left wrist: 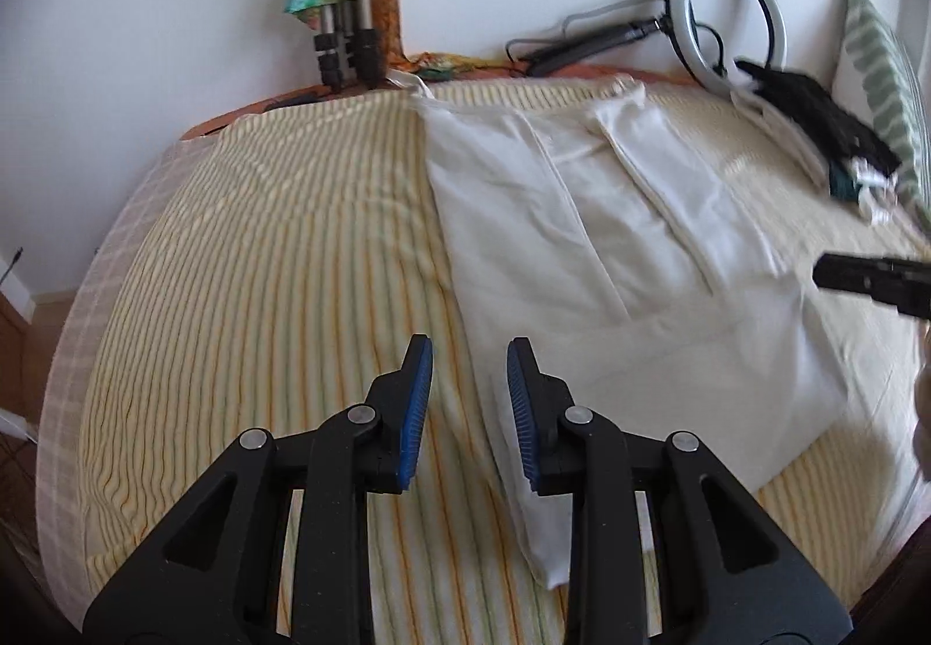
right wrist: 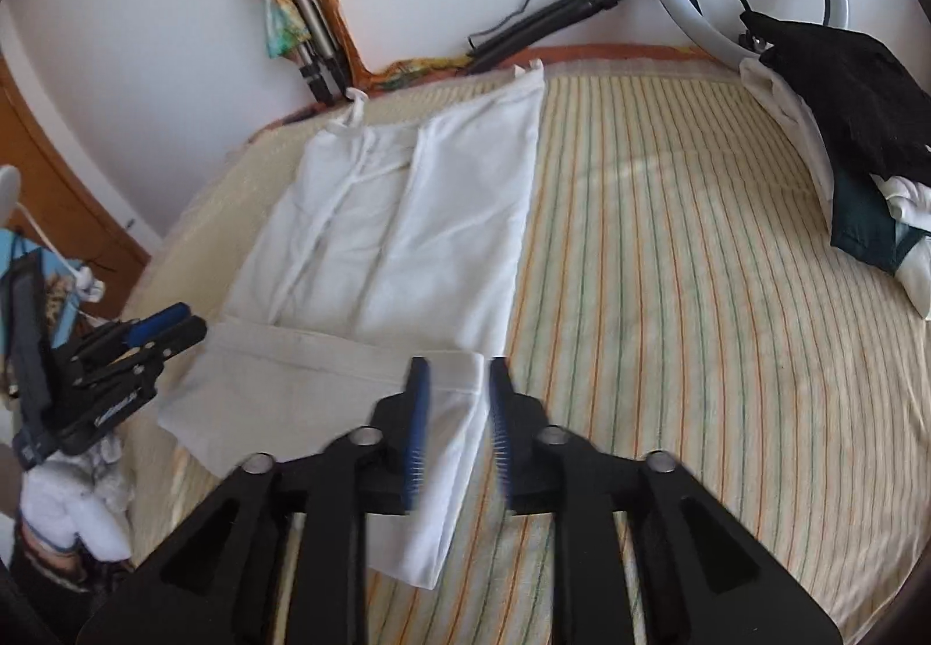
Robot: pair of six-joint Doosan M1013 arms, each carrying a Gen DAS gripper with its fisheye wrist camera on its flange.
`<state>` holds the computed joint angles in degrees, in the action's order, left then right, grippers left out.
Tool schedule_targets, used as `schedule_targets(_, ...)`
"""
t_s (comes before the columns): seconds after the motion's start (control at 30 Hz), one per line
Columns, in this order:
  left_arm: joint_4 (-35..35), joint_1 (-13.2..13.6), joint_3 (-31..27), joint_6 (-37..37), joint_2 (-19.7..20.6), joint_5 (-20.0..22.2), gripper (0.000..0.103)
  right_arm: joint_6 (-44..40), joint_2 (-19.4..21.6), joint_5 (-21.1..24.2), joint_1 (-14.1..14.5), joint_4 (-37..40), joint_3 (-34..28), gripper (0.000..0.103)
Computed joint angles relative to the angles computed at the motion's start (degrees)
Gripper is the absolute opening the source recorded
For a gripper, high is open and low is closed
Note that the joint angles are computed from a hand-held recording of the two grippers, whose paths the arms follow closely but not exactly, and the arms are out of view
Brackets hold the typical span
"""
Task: Fold small clothes
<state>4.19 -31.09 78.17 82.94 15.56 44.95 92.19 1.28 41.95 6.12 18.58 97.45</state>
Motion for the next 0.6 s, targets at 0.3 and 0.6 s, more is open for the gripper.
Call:
schedule_targets(0.3, -6.36, 3.18, -8.15, 1.56, 5.24, -0.55, 0.044, -6.27, 2.56, -0.96, -2.55, 4.47, -4.11, 0.031)
schedule_targets(0.6, -11.13, 4.86, -18.53, 0.70, 13.07, 4.54, 0.044, -10.95, 9.97, 4.10, -7.15, 17.14, -10.70, 0.041)
